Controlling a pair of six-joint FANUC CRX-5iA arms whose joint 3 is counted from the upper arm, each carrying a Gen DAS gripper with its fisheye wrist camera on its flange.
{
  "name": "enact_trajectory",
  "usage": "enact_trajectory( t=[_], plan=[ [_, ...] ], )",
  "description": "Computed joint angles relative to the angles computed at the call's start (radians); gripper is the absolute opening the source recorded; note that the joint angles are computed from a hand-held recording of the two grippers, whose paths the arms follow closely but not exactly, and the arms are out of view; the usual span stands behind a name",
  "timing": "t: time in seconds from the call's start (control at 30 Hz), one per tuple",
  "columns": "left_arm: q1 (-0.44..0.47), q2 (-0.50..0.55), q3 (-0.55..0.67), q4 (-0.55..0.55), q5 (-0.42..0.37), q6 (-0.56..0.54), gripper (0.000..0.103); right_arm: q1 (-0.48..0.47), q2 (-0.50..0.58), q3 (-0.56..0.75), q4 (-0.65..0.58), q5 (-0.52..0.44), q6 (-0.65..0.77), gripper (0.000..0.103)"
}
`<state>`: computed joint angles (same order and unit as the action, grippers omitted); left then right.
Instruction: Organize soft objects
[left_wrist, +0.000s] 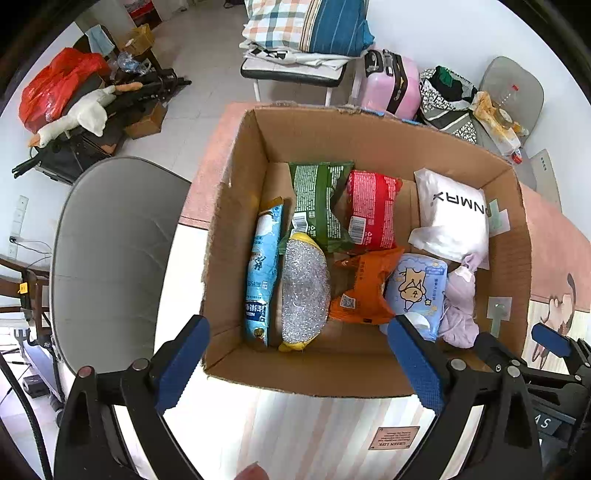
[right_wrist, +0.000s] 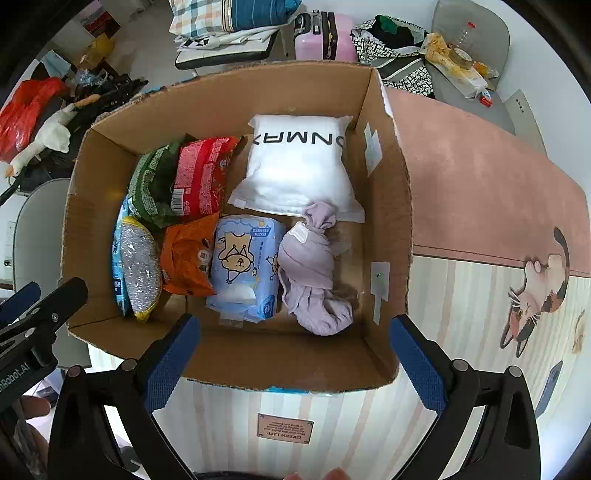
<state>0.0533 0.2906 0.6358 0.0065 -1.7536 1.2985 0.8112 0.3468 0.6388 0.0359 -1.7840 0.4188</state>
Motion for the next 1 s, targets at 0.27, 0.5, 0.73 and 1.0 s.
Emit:
enact_trajectory(
  t=[0.27, 0.5, 0.73, 1.0],
  plan=[
    [0.017, -0.092, -0.008, 0.035, 0.017, -0.037, 0.099, 0.084, -0.072, 0.003, 0.118, -0.014, -0.050, 0.103],
    [0.067, -0.181, 0.029, 0.110, 0.007, -0.072, 0.099, 0.221, -0.118, 0.082, 0.286, -0.098, -0.105, 0.103],
    [0.127, -0.235, 0.083, 0.179, -0.026, -0.107, 0.099, 0.353, -0.065, 0.266, 0.451, -0.230, -0.081, 0.103],
    [0.184, -0.271, 0.125, 0.235, -0.070, -0.143, 0.099, 0.461, 0.141, 0.680, 0.677, -0.411, 0.058, 0.103]
  ],
)
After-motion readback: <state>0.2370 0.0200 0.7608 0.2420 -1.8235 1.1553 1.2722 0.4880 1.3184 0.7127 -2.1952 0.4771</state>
